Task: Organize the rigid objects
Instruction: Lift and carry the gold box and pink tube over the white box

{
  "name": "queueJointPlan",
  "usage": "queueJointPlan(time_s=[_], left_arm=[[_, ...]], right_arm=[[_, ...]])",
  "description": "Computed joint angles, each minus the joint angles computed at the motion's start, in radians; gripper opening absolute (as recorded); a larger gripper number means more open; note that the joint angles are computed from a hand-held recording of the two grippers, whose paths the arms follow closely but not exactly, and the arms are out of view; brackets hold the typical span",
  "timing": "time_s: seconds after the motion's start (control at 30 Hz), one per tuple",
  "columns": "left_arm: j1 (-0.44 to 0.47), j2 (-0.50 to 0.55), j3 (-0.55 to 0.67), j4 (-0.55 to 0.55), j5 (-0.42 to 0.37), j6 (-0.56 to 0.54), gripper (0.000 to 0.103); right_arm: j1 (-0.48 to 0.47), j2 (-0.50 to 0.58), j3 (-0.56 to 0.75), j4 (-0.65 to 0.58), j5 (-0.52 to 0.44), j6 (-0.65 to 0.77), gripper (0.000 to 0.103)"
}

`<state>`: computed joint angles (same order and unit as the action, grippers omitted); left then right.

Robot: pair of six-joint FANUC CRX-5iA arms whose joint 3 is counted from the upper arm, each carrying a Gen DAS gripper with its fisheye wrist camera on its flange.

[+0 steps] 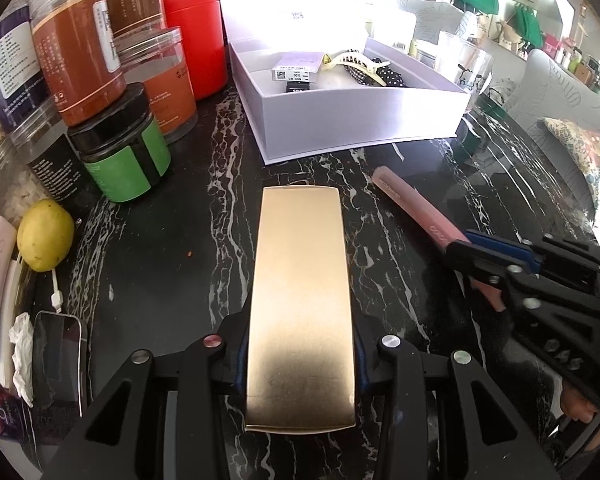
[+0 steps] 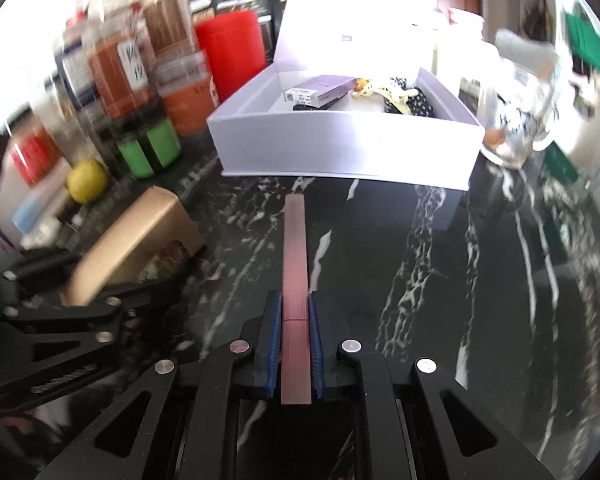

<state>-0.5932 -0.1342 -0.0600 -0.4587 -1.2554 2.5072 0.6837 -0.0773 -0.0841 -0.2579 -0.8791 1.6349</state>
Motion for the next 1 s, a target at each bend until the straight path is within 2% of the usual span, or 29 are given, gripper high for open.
queueJointPlan(time_s=[0.2, 0.5, 1.0], left_arm=[[-0.028, -0.013, 0.004, -0.025, -0.004, 0.023, 0.038], [-0.087, -0.023, 0.021, -0.065, -0.011, 0.055, 0.038], [-0.236, -0.017, 0.084, -0.158, -0.058, 0.116, 0.038]], right_arm=[[0.032, -0.064, -0.062, 0.087, 0.042, -0.063, 0.013], [0.066, -0.146, -0.139, 0.144, 0.064, -0.122, 0.013], [0.122, -0.323, -0.283, 0.297, 0.096, -0.298, 0.013]])
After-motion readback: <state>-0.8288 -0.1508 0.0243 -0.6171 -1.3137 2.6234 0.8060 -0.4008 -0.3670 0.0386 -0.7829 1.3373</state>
